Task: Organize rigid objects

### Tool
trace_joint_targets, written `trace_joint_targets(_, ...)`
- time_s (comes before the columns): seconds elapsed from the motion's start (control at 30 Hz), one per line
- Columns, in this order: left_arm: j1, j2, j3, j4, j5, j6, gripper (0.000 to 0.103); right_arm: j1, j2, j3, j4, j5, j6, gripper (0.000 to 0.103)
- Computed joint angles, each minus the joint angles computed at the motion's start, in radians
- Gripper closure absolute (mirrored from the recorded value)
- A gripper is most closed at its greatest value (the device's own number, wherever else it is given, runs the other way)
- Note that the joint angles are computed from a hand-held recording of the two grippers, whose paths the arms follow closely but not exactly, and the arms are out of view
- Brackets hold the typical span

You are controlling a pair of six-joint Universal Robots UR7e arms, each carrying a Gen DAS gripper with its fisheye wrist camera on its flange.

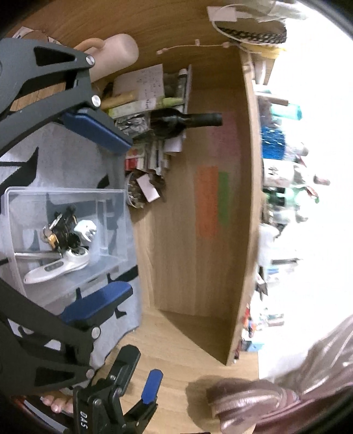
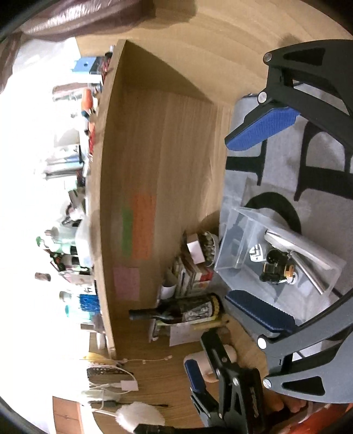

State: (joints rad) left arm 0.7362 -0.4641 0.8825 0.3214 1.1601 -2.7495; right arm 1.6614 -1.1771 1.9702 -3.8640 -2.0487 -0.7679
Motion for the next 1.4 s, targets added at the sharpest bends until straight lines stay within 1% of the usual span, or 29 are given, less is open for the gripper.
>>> trace_joint_targets(0.13,-0.013,-0.037,0.067,-0.045,0.013,0.012,0.003,0.006,-0.009,0.024,-0.034,0.002,0.004,0.000)
trace_joint_targets(0.23,-0.018,-0.050,0.087,-0.052,0.023,0.001,0.003,0.013,-0.013,0.040,-0.063,-0.003,-0.005,0.000)
trace_joint_targets(0.47,-0.029,-0.076,0.137,-0.086,0.021,0.002,0.003,0.022,-0.019,0.061,-0.107,-0.003,-0.017,0.000)
trace_joint_targets(1.4,-0.033,-0.089,0.160,-0.094,0.022,-0.017,0.002,0.015,-0.052,0.091,-0.104,0.015,-0.013,0.000)
